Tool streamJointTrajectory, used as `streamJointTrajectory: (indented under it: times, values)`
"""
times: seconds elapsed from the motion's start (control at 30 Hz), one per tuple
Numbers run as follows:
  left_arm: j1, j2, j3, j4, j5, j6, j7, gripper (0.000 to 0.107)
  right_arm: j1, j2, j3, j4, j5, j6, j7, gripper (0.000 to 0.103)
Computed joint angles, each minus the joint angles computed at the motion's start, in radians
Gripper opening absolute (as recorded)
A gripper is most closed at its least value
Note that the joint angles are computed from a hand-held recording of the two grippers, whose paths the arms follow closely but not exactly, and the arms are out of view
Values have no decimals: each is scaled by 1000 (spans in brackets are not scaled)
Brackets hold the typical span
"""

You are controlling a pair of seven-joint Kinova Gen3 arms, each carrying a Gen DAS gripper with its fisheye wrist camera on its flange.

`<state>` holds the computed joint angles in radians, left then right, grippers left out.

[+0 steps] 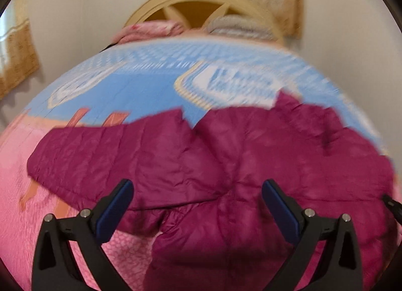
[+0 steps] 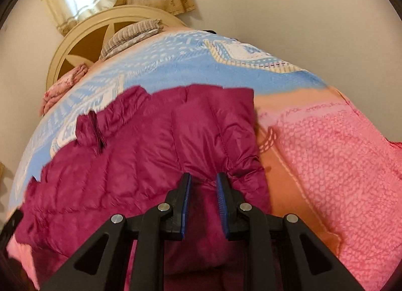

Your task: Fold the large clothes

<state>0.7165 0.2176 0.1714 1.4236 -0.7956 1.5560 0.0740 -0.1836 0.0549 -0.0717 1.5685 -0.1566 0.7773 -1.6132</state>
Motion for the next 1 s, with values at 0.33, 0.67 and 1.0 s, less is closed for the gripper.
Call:
streamJointTrajectory:
  times: [0.33, 0.67, 1.0]
  values:
    - [-101, -9, 64, 69, 67, -56, 42, 103, -34, -10, -15, 56, 81, -65, -30, 30]
    - [-73, -381, 82, 362, -48, 96, 403, 103, -9, -37, -3, 99, -16, -111, 40, 34]
    - [-258, -631, -195, 618, 112, -156, 370, 80, -40, -32, -18, 93, 88, -109, -32, 38]
